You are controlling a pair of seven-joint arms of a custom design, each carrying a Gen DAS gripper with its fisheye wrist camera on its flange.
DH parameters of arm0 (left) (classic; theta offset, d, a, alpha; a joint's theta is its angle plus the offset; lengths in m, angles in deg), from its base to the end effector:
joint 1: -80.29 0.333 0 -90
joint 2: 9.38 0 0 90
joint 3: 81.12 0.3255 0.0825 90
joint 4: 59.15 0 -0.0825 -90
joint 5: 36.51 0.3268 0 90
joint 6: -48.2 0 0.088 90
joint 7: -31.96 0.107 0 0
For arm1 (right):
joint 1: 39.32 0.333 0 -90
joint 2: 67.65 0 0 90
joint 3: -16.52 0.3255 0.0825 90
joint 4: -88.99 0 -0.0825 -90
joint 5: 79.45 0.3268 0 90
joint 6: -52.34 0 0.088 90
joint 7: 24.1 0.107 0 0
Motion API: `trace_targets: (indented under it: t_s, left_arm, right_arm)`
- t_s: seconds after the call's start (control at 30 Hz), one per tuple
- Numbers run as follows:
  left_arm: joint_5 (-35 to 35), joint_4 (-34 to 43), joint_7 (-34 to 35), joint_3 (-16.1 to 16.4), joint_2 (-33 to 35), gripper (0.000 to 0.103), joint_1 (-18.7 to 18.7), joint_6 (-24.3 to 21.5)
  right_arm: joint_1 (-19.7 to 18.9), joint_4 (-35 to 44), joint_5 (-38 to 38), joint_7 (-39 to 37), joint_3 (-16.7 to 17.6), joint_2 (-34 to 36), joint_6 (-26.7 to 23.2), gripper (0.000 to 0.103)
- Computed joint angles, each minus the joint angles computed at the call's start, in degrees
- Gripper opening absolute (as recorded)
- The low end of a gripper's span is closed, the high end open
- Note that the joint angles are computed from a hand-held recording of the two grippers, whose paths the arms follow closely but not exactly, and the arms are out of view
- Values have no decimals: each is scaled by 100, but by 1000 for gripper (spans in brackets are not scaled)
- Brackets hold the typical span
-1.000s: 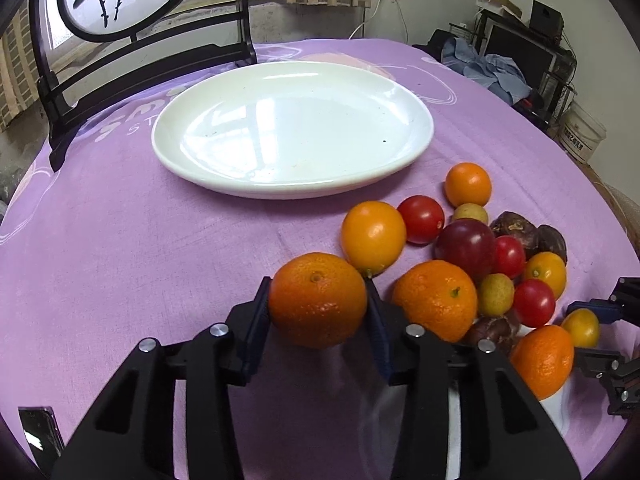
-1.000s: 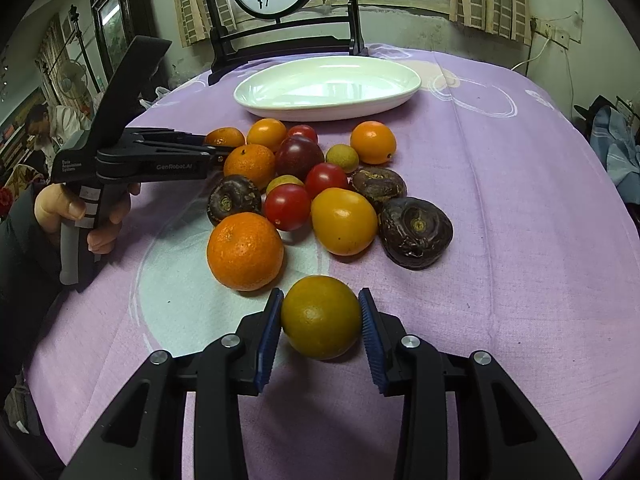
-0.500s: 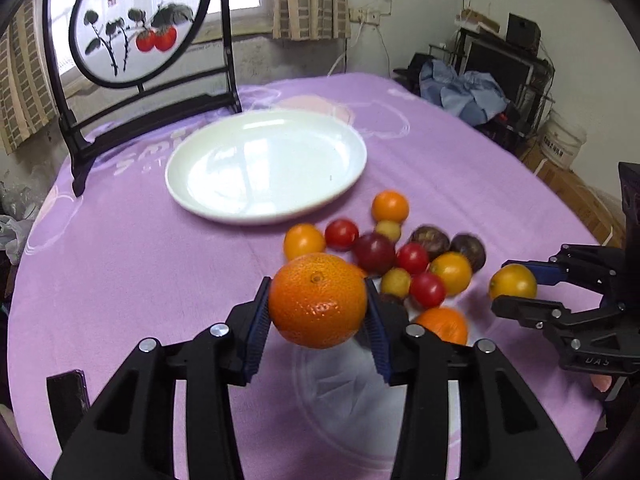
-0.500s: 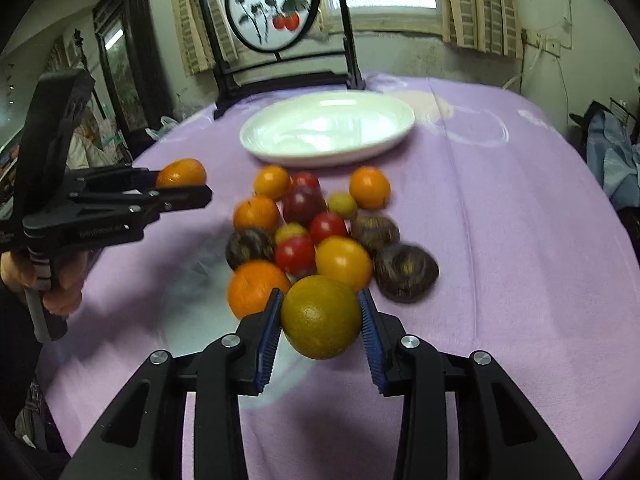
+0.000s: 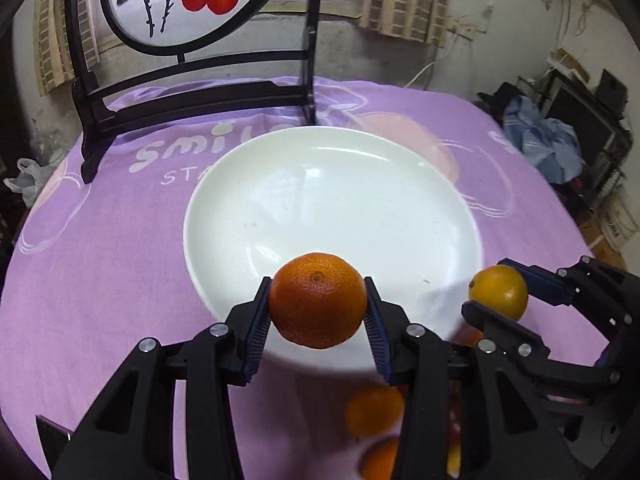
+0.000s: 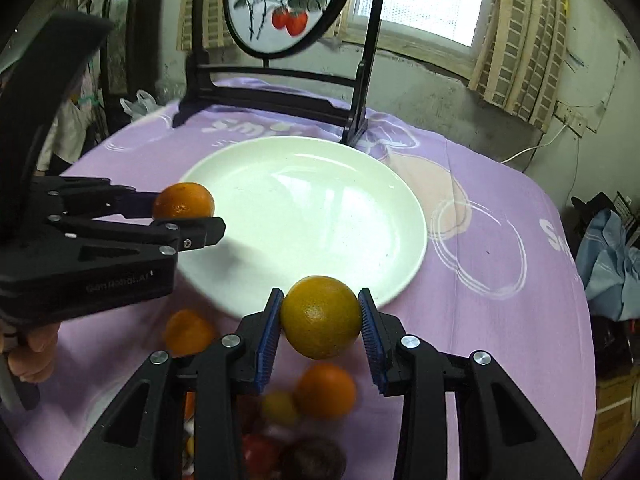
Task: Organize fruits
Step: 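Carry both fruits over the white plate and open both tools to drop them, then grasp a large mandarin with the right tool while the left tool grasps a dark passion fruit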
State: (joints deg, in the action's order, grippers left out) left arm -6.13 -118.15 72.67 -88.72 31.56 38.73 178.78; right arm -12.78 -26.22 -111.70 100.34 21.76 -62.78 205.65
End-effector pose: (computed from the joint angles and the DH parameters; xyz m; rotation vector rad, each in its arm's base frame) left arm 0.5230 -0.5268 0.5072 -1.7120 2.0468 -0.7695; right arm 0.4715 0.3095 0.5129 -2.1485 1.4509 -0.6593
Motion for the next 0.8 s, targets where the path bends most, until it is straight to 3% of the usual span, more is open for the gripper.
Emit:
trace_targets:
  t_s: [0.07,0.13,0.17,0.2,0.23,0.33,0.4,0.6,0.7,0.8]
  left_arm:
    - [-190,564,73,121,363,43,-52,-235]
    - [-223,626,-140,80,434,43,35,-239]
    - [-267,612,-273,103,440,50,63,-199]
    - [-252,543,-518,180,392,71,49,-210]
    - [-262,356,-723,402,268,79,-50,-127]
    - [577,-582,-1613,528,-356,87,-126,397]
    - [986,-861,-1835,538,-622,91,-229,309]
    - [1176,-1798,-1586,-81,-1277,91,-104,392]
    - [1442,-2610,-2115,-198,-1731,91,-115,758]
    - [1608,-3135,-2542,-380,-2043,92,-133,646]
  right_arm:
    - [-24,241,242,-227,-1,230,-107,39]
    - [1,381,365,-326,-63,383,-126,43]
    - [49,363,240,-218,-130,379,-60,50]
    - [126,275,-102,66,-231,294,43,68]
    - [146,131,-338,261,-272,175,205,76]
    - [71,-248,-660,479,-192,-203,336,76]
    - [-48,-589,-803,664,-89,-512,478,76]
    - [-366,-1448,-315,518,314,-1268,570,79]
    - [-419,-1892,19,287,494,-1655,586,79]
    - [-307,-2360,600,-78,603,-2088,601,79]
